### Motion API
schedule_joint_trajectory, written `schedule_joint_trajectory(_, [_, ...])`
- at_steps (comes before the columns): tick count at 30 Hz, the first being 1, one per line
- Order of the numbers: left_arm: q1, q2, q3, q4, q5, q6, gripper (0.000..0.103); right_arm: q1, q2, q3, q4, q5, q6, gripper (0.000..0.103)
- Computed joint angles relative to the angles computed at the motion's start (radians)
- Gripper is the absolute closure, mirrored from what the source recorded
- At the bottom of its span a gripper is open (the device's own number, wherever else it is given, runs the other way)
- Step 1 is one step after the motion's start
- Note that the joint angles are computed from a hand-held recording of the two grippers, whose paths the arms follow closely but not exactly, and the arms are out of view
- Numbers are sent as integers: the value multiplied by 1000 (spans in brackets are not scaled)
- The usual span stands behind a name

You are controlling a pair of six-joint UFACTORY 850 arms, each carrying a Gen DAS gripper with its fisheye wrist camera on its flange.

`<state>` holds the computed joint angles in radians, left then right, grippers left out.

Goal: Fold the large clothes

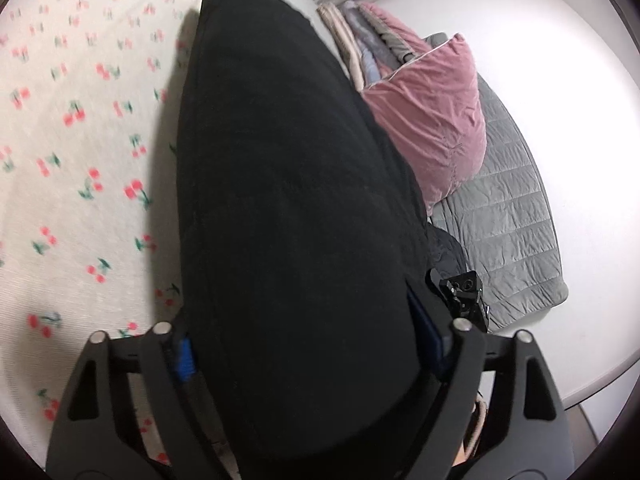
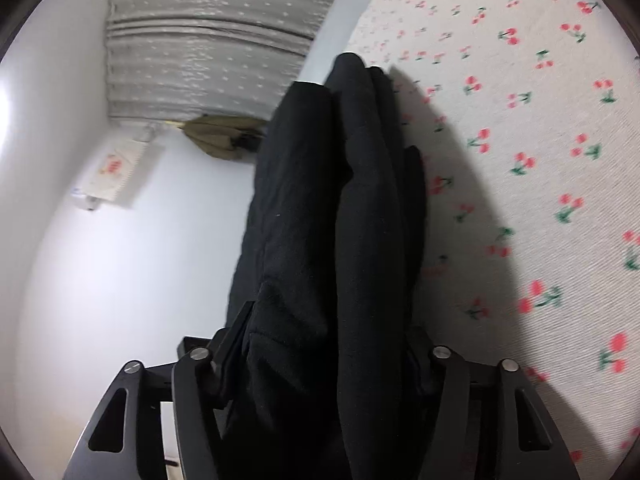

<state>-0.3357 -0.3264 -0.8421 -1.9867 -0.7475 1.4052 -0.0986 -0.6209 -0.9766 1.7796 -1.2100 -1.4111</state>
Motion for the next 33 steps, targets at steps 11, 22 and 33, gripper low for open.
schedule_joint_trajectory(11, [151, 151, 122, -61, 3, 63, 26, 163, 112, 17, 127, 26, -139, 48])
schedule_joint_trajectory(22, [426, 307, 270, -65, -55, 216, 26, 424, 57, -132, 222, 78, -223, 48])
schedule_joint_trajectory(33, [567, 106, 248, -69, -120, 274, 20, 542, -193, -467, 84, 244, -73, 48])
